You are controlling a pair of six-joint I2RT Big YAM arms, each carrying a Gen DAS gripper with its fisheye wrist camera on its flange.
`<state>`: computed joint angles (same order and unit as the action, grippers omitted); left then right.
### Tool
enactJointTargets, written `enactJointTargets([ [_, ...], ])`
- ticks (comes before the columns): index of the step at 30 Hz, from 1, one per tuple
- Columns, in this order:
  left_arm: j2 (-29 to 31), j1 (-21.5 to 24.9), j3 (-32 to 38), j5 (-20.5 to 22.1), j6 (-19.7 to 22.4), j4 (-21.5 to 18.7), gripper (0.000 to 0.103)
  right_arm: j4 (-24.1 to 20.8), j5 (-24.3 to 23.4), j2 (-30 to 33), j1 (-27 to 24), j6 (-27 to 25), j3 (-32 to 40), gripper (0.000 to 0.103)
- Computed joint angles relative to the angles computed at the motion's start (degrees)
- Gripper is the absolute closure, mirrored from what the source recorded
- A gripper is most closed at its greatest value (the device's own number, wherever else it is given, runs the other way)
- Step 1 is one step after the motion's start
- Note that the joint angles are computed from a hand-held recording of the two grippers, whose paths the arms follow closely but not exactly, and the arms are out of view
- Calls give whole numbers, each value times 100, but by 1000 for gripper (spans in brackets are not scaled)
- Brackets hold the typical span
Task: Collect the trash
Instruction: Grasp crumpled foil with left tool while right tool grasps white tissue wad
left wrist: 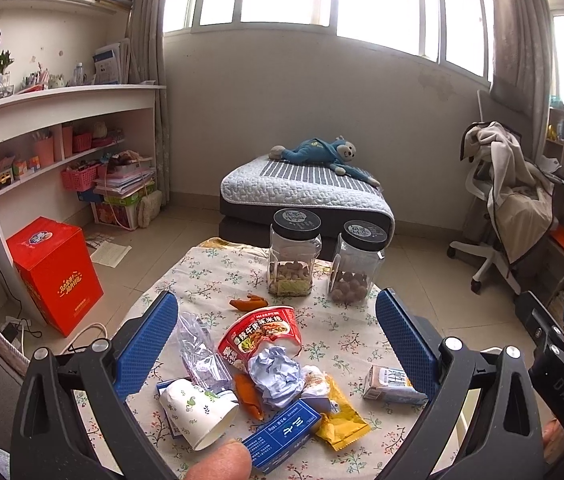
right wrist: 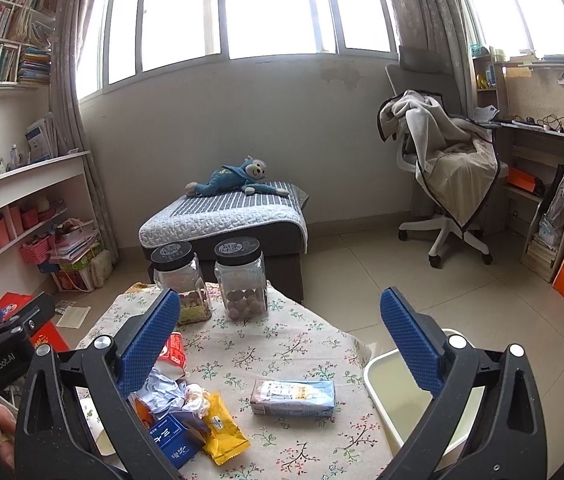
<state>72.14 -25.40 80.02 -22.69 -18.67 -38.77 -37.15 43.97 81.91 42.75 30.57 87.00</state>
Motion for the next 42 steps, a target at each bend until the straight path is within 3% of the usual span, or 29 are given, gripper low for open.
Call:
enactJointTargets([
  [3, 195, 367, 319, 612, -57, -453, 7, -803, -791, 215, -226, 494, 370, 7],
  [6, 523, 777, 704, 1159, 24, -957, 7, -1306, -1664, 428, -461, 760, 687, 7],
  [8, 776, 1062, 934, 1706, 82, -1247, 7, -1471, -2212, 549, -611, 881, 845, 7],
  [11, 1270, 1439, 1236, 2867, 101, -1814, 7, -1533, -3061, 719, -872, 1111, 950, 7],
  [12, 1436, 1483, 1310, 2996, 79, -2075, 7, -1507, -3260, 751, -951, 1223, 904, 7],
  [15, 1829, 1481, 1421, 2937, 89, -2445, 7, -1509, -3576, 840, -1116, 1484, 692, 7],
  [16, 1952, 1498, 1483, 3105, 97, -2498, 7, -1669, -3801, 938, -1201, 1611, 753, 7],
  [19, 2292, 1483, 1693, 3457, 23, -2637, 7, -1455, -4630, 972, -1446, 2004, 634, 7],
  [25, 2970, 1202, 2191, 3121, 92, -2905, 11, -1740, -4472, 1181, -1525, 1837, 933, 7],
  [28, 3247, 1134, 2342, 3009, 59, -3065, 20, -2075, -4496, 1416, -1523, 1544, 1145, 7],
  [31, 3402, 1091, 2395, 2939, 86, -3157, 40, -2459, -4693, 1738, -1519, 1214, 1353, 7],
  [33, 3425, 1081, 2417, 2998, 162, -3171, 64, -2592, -4794, 1928, -1504, 1172, 1404, 7],
  [35, 3342, 1097, 2371, 3102, 226, -3114, 69, -2600, -4995, 2086, -1501, 1163, 1428, 7],
  [38, 3118, 1129, 2255, 3253, 350, -3024, 89, -2525, -5384, 2257, -1473, 1207, 1487, 7],
  [42, 2691, 1163, 2040, 3368, 464, -2729, 89, -2395, -5463, 2398, -1350, 1151, 1670, 7],
])
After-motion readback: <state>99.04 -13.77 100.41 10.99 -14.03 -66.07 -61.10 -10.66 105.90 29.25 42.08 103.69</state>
